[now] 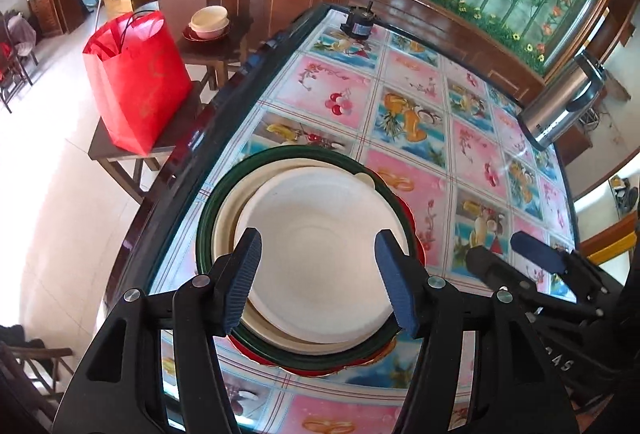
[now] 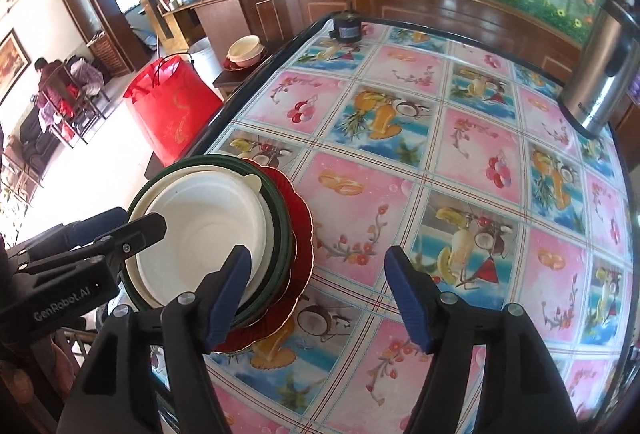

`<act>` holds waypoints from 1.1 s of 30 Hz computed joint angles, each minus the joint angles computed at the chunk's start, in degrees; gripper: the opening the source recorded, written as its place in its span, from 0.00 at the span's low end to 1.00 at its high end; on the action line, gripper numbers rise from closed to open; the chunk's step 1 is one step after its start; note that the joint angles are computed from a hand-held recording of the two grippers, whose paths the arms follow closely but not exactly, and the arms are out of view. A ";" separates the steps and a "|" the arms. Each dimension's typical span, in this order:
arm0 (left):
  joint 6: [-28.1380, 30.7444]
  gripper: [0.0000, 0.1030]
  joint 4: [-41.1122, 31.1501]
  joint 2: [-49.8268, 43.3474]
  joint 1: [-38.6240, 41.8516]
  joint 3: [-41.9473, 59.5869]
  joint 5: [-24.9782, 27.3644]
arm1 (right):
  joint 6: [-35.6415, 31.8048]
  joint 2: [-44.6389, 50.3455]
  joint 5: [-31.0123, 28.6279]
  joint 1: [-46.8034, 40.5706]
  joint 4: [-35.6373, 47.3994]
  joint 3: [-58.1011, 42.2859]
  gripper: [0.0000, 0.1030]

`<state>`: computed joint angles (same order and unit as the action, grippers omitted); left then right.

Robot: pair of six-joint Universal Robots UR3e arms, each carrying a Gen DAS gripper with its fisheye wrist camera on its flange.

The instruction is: Organize plates and bowls

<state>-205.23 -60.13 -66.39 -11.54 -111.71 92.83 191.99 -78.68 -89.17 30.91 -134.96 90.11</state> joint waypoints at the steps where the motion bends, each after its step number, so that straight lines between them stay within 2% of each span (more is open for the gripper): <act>1: -0.48 0.62 -0.68 -0.93 -0.92 0.93 1.60 | 0.43 0.15 -0.30 0.23 -0.28 0.09 0.69; 3: -1.00 0.66 -2.13 -2.28 -2.55 2.42 4.19 | 1.26 0.62 -0.22 0.58 -0.76 0.12 0.69; 8: 0.24 0.68 -1.21 0.36 -1.70 0.58 3.49 | 1.35 1.53 -0.25 1.30 -0.60 -0.47 0.69; 11: -0.73 0.70 -3.28 -2.07 -5.24 2.91 9.54 | 1.08 1.89 0.34 1.24 -0.36 -0.69 0.69; 14: -0.70 0.70 -4.12 -2.55 -7.20 3.36 13.44 | 0.88 1.89 0.46 1.13 -0.44 -0.71 0.69; 18: 1.11 0.70 -2.76 0.97 -4.58 0.94 11.72 | 0.59 1.98 0.30 1.02 -0.02 -1.07 0.69; 21: 0.79 0.70 -5.47 -1.67 -6.49 3.58 16.19 | 0.66 1.80 0.71 0.82 -0.01 -0.81 0.69; 27: 1.52 0.70 -5.63 1.01 -2.36 1.52 11.27 | 0.13 1.77 0.85 1.13 0.06 -0.91 0.69; 29: 1.50 0.70 -7.89 -0.81 -2.91 3.23 12.37 | 0.11 1.91 0.97 1.10 0.25 -1.04 0.69; 33: 0.60 0.70 -9.53 -4.16 -6.92 5.14 18.26 | 0.18 1.96 1.26 1.24 0.46 -1.14 0.69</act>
